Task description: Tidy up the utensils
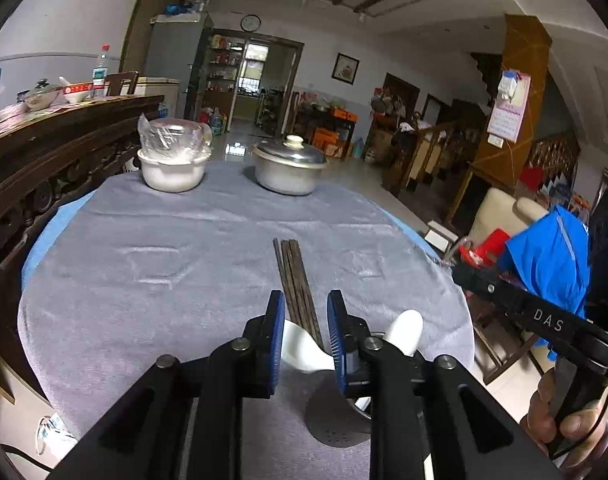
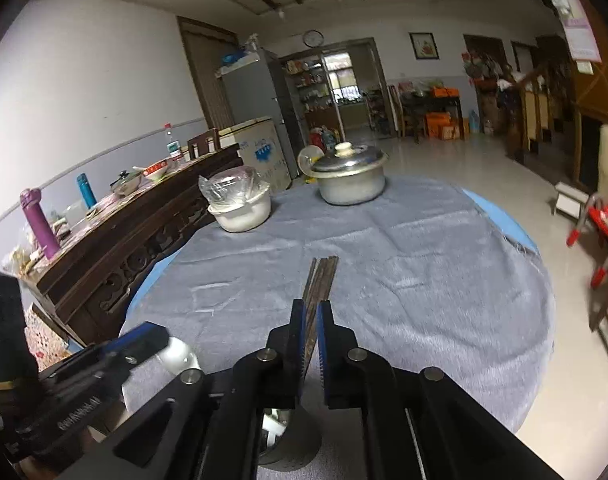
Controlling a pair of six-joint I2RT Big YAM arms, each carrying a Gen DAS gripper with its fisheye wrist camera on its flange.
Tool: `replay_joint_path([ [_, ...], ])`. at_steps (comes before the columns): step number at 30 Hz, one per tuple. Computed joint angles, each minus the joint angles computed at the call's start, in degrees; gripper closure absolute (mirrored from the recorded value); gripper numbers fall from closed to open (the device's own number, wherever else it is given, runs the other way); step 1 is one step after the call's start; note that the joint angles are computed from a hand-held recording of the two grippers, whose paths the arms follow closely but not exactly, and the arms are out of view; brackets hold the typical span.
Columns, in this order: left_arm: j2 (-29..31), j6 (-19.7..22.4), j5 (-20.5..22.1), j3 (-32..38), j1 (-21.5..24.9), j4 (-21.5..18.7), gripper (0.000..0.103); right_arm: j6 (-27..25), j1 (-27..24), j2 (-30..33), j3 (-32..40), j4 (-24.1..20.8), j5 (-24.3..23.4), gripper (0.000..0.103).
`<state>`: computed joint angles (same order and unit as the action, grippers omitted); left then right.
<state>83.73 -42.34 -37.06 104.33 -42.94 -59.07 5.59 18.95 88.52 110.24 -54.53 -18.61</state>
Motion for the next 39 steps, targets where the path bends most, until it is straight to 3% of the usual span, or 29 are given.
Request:
replay_joint_path([
  [2,-0.7,-0.3,0.2,-0.7,0.3,0.5,0.081,0.9,-0.7,-0.1,-0.3,0.1,-0.4,0.083],
  [6,-1.0,-2.2,0.9,-1.0,0.8,-0.2,0.080,1.9,-1.2,0.1,-0.1,-0.3,-0.7,0.082],
  [8,-1.6,-4.4,2.2,-1.7,1.4,-0.7,0.061,1.6,-1.2,0.1,0.0,-0.4,-0.3,0.082],
  [9,-2.3,-6.2,3.0,-2.7,1.9,-0.5,0.056,1.5,-1.2,0.1,0.0,-0.5,-0.2,0.082],
  [12,-3.8,-9.2,4.3,-4.8,2.6,0.0,0.053,1.7,-1.3,0.0,-0.4,-0.1,-0.3,0.082],
  [15,-5.4,-11.9,10.6,-7.6,4.0,2.3,0.043,2.0,-1.4,0.3,-0.2,-0.4,-0.6,0.082],
  [19,-7.8,-17.7,23.9,-13.3,7.8,10.2,0.042,2.0,-1.1,0.4,-0.2,-0.6,-0.7,0.082],
  [22,-8.5,-22.3,31.0,-16.6,10.0,15.4,0.042,1.8,-1.1,0.1,-0.5,-0.5,-0.8,0.082],
  [26,-9.0,-25.1,33.3,-19.5,10.4,20.8,0.042,1.7,-1.1,0.1,-0.6,-0.6,-0.9,0.082],
  [29,-8.4,-23.5,32.8,-18.6,9.8,22.0,0.043,1.8,-1.1,0.2,-0.7,-0.7,-0.9,0.082],
  [32,-7.2,-17.3,31.8,-15.0,8.6,21.1,0.043,1.9,-1.0,0.4,-0.7,-0.8,-0.7,0.082],
  [36,-6.9,-9.9,31.7,-12.7,7.0,23.4,0.043,2.3,-1.1,0.5,-0.8,-0.7,-0.5,0.082],
  [39,-6.9,-9.0,31.2,-12.2,7.4,22.7,0.043,2.8,-1.1,0.7,-0.6,-1.0,-0.5,0.082],
])
